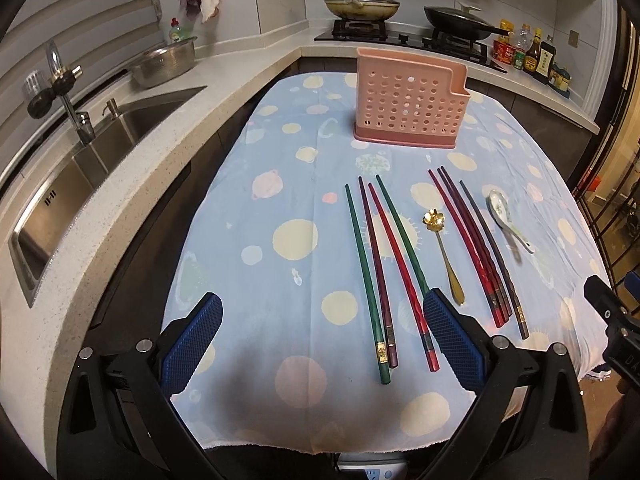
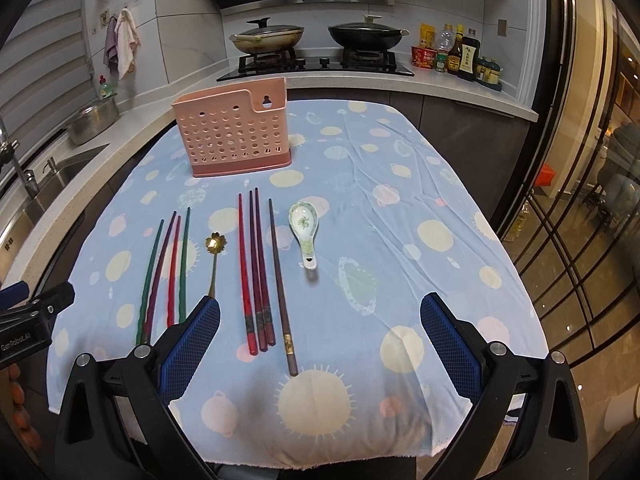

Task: Organize utensils
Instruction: 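Move the left tool to the green chopstick while the right tool reaches the white ceramic spoon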

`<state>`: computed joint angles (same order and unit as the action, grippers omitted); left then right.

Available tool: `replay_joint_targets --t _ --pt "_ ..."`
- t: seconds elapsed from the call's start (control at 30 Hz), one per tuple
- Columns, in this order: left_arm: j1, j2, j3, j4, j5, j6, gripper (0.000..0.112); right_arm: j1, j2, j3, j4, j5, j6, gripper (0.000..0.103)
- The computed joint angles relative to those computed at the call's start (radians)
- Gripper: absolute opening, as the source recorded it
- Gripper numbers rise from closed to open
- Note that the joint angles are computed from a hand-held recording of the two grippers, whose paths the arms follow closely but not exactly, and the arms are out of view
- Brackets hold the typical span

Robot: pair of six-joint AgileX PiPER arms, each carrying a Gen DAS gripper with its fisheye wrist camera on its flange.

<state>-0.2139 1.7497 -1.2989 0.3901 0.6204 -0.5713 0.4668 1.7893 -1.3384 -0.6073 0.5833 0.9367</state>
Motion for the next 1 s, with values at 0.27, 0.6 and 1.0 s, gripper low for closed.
replay_joint_targets --t 0.27,0.6,1.0 --pt "0.052 0.144 -0.053 -0.116 -0.051 0.107 0.096 -0.069 0.099 -0.069 0.109 -0.014 -0.105 0.096" --pt "0.059 0.326 -0.225 -0.100 -0.006 0.119 0.083 -0.092 0.193 -0.174 0.201 0.011 -0.197 0.092" --pt "0.091 0.349 -0.231 -0.208 -0.010 0.236 0.064 -0.154 0.375 -0.456 0.407 0.062 -0.404 0.056"
